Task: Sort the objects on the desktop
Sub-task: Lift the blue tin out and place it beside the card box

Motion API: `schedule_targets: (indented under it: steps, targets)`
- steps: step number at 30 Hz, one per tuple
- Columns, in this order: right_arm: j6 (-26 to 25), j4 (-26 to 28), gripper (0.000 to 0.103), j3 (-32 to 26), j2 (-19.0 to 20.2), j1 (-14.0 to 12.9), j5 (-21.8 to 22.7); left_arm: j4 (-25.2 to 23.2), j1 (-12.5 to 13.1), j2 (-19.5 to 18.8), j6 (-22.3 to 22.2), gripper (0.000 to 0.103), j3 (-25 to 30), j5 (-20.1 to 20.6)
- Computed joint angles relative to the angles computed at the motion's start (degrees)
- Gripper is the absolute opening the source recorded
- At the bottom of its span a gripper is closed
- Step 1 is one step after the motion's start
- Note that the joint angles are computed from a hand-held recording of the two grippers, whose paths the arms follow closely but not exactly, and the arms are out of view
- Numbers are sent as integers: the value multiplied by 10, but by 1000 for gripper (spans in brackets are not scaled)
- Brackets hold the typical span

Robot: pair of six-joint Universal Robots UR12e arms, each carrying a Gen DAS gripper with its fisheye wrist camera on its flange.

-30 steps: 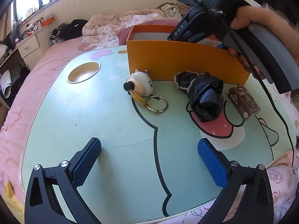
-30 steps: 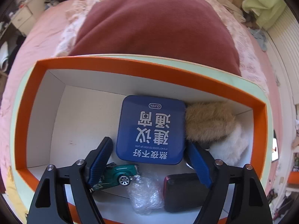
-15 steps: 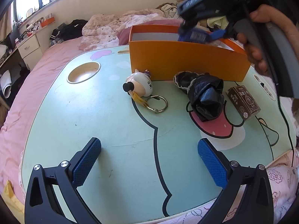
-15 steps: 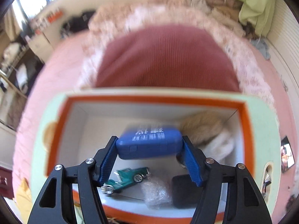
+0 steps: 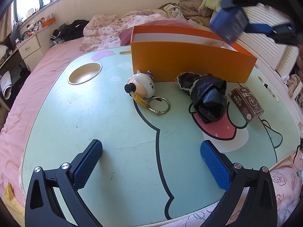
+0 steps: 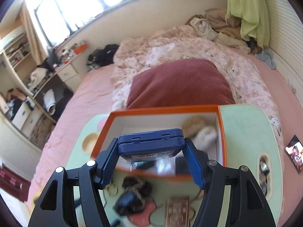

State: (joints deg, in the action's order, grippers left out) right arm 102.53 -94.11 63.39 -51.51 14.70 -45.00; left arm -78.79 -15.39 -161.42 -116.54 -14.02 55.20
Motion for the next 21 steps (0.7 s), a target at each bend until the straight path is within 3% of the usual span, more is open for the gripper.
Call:
schedule_targets:
  steps: [5, 14, 19, 21]
  targets:
    - [-44, 5, 67, 25, -7, -16, -32, 0, 0, 1, 0, 103, -2, 0]
    - [-58, 0, 66, 48, -1, -23, -70, 2, -1, 1, -2, 103, -2, 1]
    - [-46, -69, 67, 79, -8, -16, -92, 2, -1, 2, -2, 103, -4, 1]
    - [-45, -86, 68, 90, -12, -18, -76, 2, -1, 3, -2, 103, -4, 1]
